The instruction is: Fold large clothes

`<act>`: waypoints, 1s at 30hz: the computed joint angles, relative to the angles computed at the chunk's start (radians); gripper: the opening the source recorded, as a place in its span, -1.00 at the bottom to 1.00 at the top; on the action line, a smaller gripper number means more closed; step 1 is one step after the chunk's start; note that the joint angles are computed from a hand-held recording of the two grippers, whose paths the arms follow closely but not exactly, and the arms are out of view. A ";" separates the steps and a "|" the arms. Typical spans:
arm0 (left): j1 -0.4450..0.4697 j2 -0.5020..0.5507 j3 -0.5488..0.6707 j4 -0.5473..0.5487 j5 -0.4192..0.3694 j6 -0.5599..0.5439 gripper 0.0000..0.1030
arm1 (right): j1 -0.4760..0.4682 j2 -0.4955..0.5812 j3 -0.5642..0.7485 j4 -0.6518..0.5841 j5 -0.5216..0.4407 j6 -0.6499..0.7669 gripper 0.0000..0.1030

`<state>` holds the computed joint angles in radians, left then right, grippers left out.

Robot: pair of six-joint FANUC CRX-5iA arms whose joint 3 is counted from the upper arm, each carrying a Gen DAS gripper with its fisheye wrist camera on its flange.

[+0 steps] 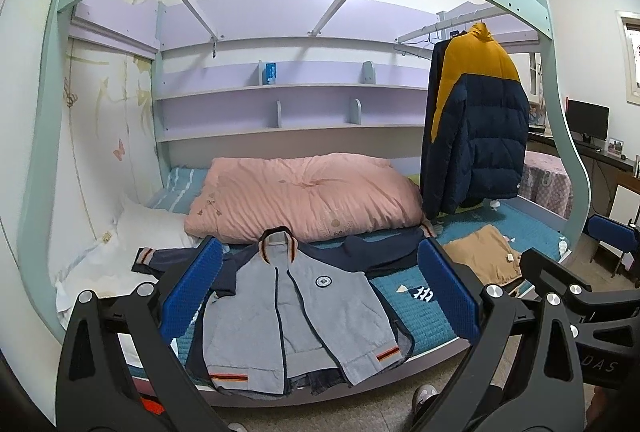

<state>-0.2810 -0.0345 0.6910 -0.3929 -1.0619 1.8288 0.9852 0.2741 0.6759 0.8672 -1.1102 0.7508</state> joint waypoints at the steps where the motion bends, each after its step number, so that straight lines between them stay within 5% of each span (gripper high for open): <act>1: -0.006 0.000 0.003 -0.011 -0.001 0.004 0.91 | 0.001 -0.001 -0.001 0.003 0.001 -0.001 0.85; 30: -0.056 -0.005 0.011 -0.092 -0.012 0.037 0.91 | 0.008 0.001 0.006 0.008 -0.010 -0.004 0.85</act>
